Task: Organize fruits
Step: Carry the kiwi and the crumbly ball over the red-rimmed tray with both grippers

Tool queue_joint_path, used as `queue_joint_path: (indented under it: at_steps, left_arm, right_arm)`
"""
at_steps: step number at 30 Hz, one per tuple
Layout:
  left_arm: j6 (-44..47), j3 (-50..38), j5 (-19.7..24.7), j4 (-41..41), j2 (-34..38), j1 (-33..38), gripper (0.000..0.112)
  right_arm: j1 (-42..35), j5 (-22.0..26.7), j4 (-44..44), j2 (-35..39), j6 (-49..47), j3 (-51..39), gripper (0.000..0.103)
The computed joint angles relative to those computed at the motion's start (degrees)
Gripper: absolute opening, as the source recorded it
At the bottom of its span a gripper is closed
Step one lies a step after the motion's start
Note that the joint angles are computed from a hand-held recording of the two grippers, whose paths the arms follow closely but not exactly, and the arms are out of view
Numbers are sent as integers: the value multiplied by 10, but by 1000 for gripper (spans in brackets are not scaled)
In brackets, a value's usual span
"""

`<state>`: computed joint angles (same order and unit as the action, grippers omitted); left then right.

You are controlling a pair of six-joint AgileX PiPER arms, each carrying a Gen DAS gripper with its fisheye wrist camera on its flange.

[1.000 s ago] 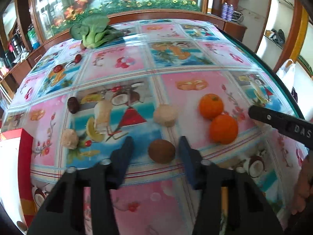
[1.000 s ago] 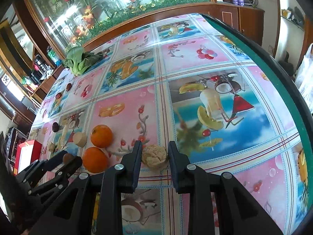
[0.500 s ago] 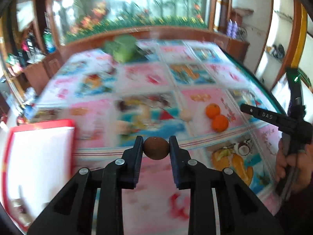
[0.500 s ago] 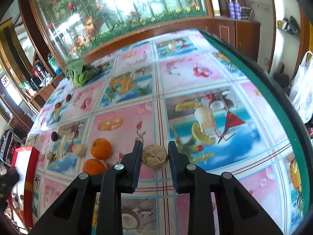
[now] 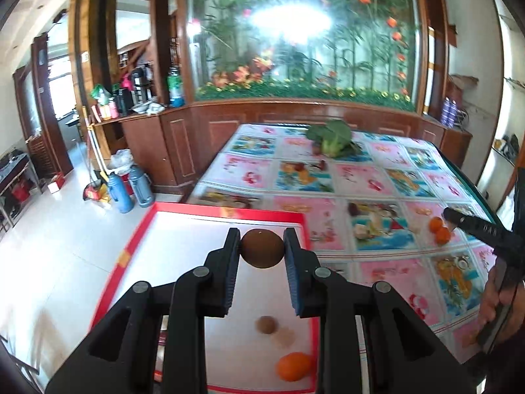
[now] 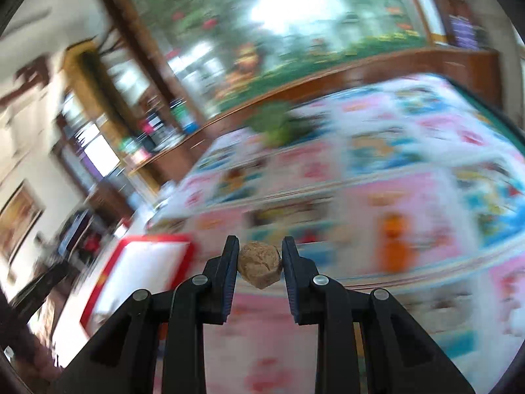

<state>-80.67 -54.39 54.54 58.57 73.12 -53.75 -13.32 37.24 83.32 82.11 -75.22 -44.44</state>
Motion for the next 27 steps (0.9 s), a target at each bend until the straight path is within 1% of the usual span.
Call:
queue_joint_path:
  at_steps: [3, 6, 9, 11, 15, 16, 18, 22, 25, 27]
  left_arm:
    - [-10, 37, 3, 9, -44, 16, 29]
    - [-14, 70, 11, 10, -83, 33, 29]
    - [-10, 108, 0, -2, -118, 68, 29]
    - [-6, 126, -8, -9, -134, 89, 29]
    - [1, 154, -28, -14, -153, 132, 29]
    - [5, 159, -35, -19, -158, 142, 29]
    - [9, 166, -42, -22, -165, 156, 29]
    - [28, 171, -54, -26, -170, 183, 29]
    - [24, 169, -59, -16, -154, 192, 29]
    - [27, 169, -67, -19, -140, 201, 29]
  right_arm:
    - [123, -40, -6, -14, 26, -22, 26]
    - [219, -80, -5, 1, 40, -55, 26]
    - [278, -101, -13, 33, 54, -89, 26]
    - [320, -107, -49, 67, 94, -124, 26]
    - [370, -121, -131, 102, 166, -162, 26]
    - [381, -117, -166, 119, 204, -182, 26]
    - [393, -104, -203, 138, 249, -206, 26]
    - [413, -109, -242, 155, 296, -222, 26]
    - [425, -114, -286, 160, 341, -226, 26]
    - [425, -111, -286, 170, 343, -231, 26]
